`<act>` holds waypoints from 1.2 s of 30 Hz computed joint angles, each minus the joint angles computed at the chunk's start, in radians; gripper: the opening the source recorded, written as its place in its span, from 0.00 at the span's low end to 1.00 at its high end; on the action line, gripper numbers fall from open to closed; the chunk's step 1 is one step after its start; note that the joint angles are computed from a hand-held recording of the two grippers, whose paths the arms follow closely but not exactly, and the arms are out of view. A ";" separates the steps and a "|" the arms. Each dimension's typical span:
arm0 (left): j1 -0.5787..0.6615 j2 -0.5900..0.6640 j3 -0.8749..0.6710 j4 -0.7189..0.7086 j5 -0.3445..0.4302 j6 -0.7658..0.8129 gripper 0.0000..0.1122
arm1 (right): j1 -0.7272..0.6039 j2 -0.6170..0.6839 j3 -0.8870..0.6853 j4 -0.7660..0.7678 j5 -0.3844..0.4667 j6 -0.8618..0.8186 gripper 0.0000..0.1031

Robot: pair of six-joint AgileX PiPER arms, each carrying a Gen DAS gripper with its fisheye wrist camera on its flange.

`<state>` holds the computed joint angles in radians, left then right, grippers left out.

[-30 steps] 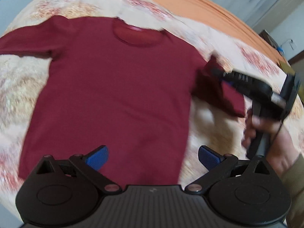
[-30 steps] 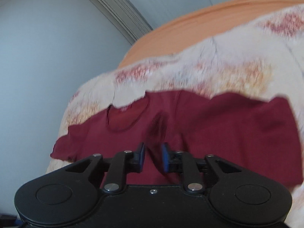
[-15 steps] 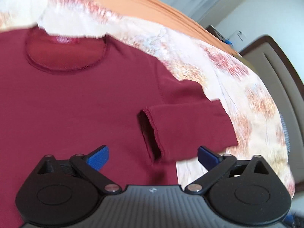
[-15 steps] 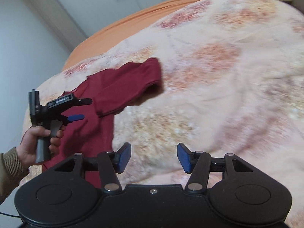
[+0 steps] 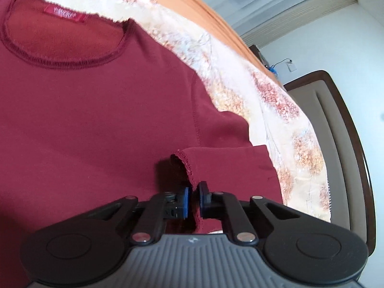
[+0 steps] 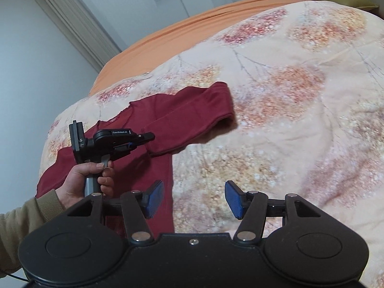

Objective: Fold small clothes

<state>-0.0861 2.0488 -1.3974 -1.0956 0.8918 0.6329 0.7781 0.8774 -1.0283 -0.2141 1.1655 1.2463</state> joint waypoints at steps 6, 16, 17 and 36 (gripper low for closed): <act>0.078 -0.085 0.009 0.037 -0.031 -0.015 0.02 | -0.099 0.063 -0.016 0.076 -0.083 -0.117 0.57; 0.316 -0.060 -0.233 0.729 -0.076 -0.403 0.02 | -0.350 0.336 -0.028 0.336 -0.440 -0.495 0.60; 0.334 -0.055 -0.241 0.724 -0.072 -0.390 0.02 | -0.372 0.388 -0.039 0.371 -0.482 -0.546 0.60; 0.433 0.022 -0.303 0.624 -0.042 -0.303 0.02 | -0.591 1.279 -0.658 1.025 -0.581 -1.232 0.04</act>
